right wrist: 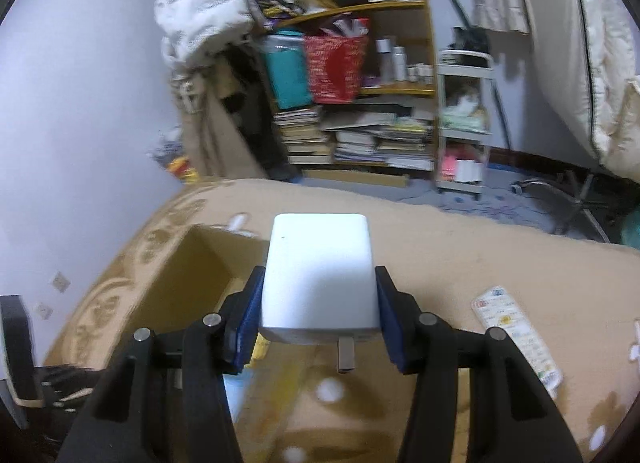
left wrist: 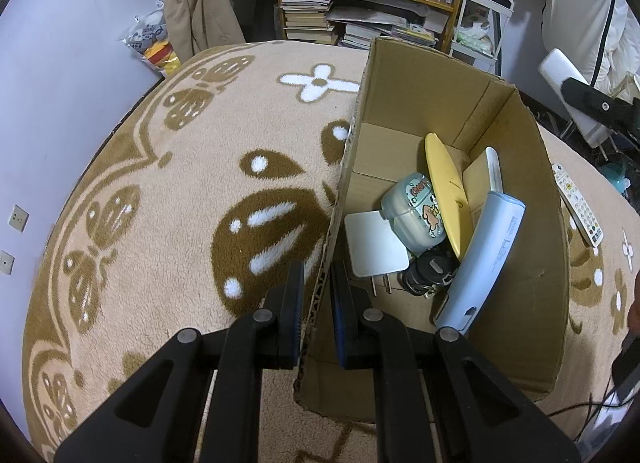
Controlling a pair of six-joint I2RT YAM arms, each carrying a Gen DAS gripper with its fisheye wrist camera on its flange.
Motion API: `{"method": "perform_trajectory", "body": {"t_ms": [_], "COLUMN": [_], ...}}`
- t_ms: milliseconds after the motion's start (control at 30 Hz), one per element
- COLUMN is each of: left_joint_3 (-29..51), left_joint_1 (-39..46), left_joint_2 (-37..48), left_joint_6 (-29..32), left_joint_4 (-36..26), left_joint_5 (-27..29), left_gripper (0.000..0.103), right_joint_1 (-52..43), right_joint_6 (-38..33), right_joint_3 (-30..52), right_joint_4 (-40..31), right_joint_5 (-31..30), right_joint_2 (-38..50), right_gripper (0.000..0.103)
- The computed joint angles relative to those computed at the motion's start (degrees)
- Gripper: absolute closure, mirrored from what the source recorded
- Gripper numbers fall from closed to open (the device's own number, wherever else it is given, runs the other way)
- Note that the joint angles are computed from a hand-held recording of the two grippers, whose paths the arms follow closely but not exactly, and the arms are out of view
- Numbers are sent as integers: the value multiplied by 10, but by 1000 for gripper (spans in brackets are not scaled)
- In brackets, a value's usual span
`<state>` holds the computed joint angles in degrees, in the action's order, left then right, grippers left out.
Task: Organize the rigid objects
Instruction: 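Carry the white charger into the box and open the right gripper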
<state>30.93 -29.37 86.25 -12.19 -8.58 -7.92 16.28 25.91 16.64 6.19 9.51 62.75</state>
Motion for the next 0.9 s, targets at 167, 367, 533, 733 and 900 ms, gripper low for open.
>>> {"method": "perform_trajectory", "body": {"t_ms": [167, 367, 533, 733, 900], "left_joint_3": [-1, -3, -2, -2, -5], "left_joint_1": [-1, -1, 1, 6, 9], "left_joint_2": [1, -3, -2, -2, -3], "left_joint_6": [1, 1, 0, 6, 3], "left_joint_4": [3, 1, 1, 4, 6], "left_joint_5": [-3, 1, 3, 6, 12], "left_gripper": [91, 91, 91, 91, 91], "right_joint_1": [77, 122, 111, 113, 87], "right_joint_6": [14, 34, 32, 11, 1], "right_joint_3": [16, 25, 24, 31, 20], "right_joint_4": [46, 98, 109, 54, 21], "right_joint_5": [5, 6, -12, 1, 10], "right_joint_2": [69, 148, 157, 100, 48], "right_gripper": [47, 48, 65, 64, 34]}}
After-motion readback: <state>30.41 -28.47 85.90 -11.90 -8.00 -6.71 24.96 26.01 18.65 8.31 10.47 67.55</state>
